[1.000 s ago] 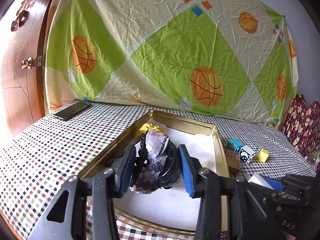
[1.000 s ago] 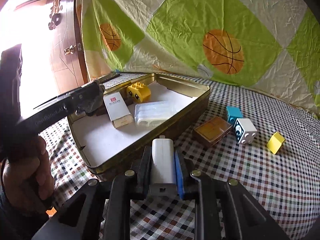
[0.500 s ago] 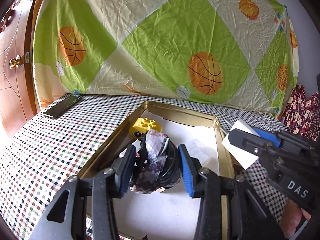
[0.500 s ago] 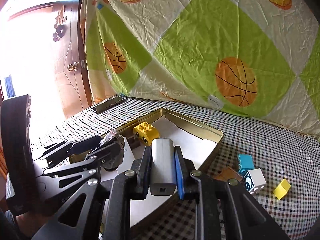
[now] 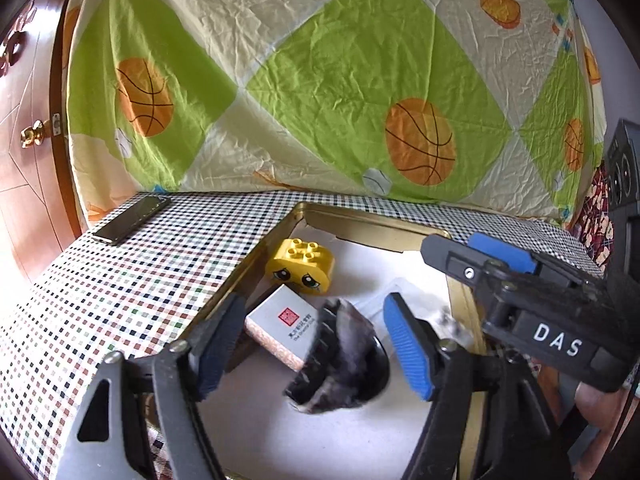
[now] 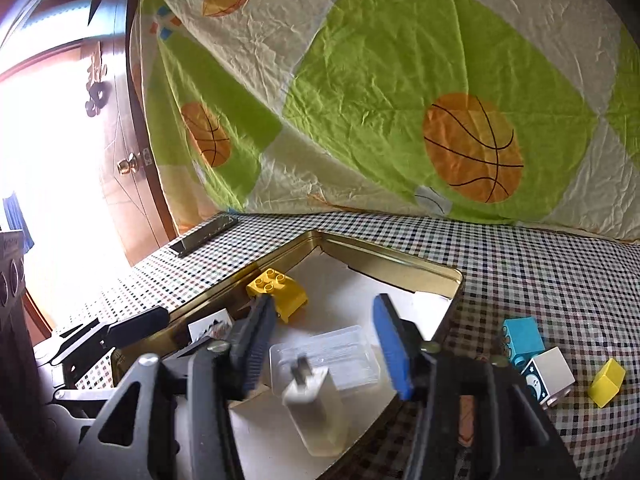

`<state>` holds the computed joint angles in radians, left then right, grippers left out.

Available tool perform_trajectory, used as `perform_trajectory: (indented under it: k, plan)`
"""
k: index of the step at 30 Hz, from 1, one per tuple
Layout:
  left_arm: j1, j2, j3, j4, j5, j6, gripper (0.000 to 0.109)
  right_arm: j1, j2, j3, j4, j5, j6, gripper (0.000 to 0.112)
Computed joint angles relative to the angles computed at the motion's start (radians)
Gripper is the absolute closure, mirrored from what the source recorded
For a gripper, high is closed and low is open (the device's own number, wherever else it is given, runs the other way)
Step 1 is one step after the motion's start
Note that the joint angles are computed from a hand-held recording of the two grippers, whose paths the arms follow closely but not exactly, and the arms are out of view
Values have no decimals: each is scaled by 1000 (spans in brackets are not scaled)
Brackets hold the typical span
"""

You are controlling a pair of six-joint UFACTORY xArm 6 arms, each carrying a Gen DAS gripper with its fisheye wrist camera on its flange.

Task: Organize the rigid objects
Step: 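Lower the coiled object and charger into the tin and open both tools, then grasp the pink-brown flat box with the right tool while the left tool approaches the blocks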

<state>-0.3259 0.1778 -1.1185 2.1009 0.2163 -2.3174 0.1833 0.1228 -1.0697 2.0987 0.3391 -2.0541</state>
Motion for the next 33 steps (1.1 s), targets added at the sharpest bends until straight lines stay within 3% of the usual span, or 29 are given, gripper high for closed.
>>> perform_trajectory:
  k: [2,4,7,9,13,18,20,25,30,33]
  plan:
    - [-10,-26,22,46,24,-55,22,-57,-22,43,-28,110,24,42]
    - [-19,-48,43,40,47,-51,19,-90,-31,57,-61,112,49,40]
    - [-28,-67,55,30,61,-45,15,-187,-80,110,-16,223,-9,39]
    - [-35,-73,58,21,68,-39,14,-258,-93,131,-46,286,32,32]
    - [-58,-70,53,14,73,-39,12,-349,-68,121,-139,279,187,30]
    - [-91,-56,38,-13,81,13,12,-400,-37,91,-146,229,234,30]
    - [-100,-52,31,-33,87,35,9,-387,-18,72,-170,184,278,30]
    - [-111,-27,5,-126,116,124,6,-298,-44,100,-204,102,226,30]
    - [-103,17,-36,-266,121,267,6,-169,17,80,-498,-17,468,36]
    - [-89,33,-54,-290,97,275,6,-121,60,45,-579,-104,565,38]
